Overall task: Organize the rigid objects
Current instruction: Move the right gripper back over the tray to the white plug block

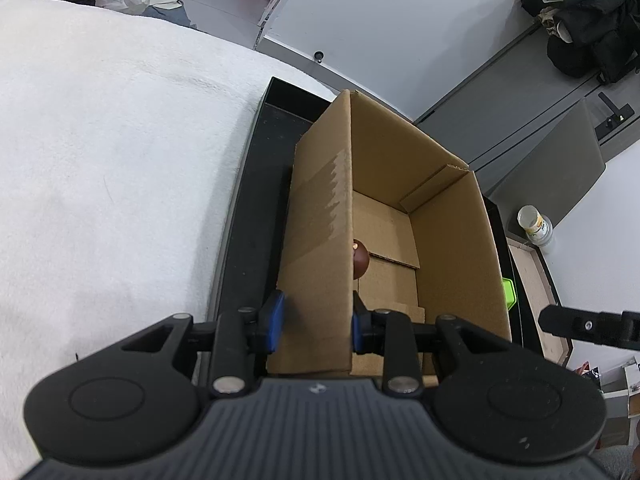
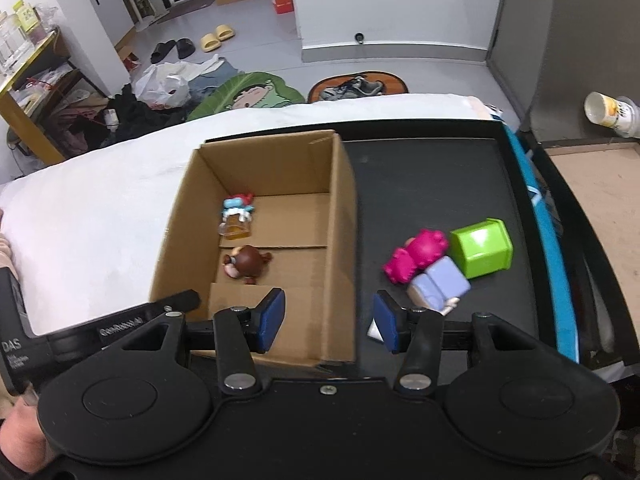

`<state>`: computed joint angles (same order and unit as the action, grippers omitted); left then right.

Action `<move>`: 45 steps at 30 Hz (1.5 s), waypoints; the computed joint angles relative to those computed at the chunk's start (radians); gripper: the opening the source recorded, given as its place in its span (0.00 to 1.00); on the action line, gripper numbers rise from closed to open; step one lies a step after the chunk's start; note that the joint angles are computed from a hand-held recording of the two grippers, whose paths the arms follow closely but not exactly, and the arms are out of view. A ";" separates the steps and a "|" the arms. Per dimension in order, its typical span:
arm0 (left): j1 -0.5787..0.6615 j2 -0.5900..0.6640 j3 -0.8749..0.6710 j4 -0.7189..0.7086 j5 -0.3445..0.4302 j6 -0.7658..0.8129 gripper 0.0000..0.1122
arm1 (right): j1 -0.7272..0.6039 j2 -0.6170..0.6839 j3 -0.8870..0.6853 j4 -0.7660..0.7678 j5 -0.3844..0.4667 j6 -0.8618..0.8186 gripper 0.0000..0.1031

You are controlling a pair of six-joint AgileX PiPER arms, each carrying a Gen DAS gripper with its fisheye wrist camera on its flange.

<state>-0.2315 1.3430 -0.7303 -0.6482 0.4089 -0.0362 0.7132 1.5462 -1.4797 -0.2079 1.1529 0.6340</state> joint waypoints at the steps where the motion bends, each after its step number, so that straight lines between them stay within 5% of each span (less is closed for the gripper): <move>1: 0.001 0.000 0.000 0.000 0.000 0.001 0.26 | -0.006 -0.008 0.012 0.002 -0.002 0.000 0.48; 17: 0.011 -0.010 0.003 0.008 0.009 -0.005 0.26 | -0.149 -0.048 0.185 0.017 -0.073 0.041 0.49; 21: 0.010 -0.011 0.002 0.014 0.008 -0.013 0.26 | -0.178 -0.045 0.224 0.039 -0.107 0.058 0.54; 27: 0.018 -0.017 0.003 0.017 0.015 -0.012 0.26 | -0.216 -0.054 0.287 0.073 -0.181 0.061 0.77; 45: 0.019 -0.017 0.002 0.021 0.016 -0.014 0.26 | -0.231 0.048 0.312 0.096 -0.258 0.108 0.77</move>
<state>-0.2127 1.3255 -0.7282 -0.6271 0.4248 -0.0503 0.4822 1.5942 -1.1672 -0.1116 0.8951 0.7415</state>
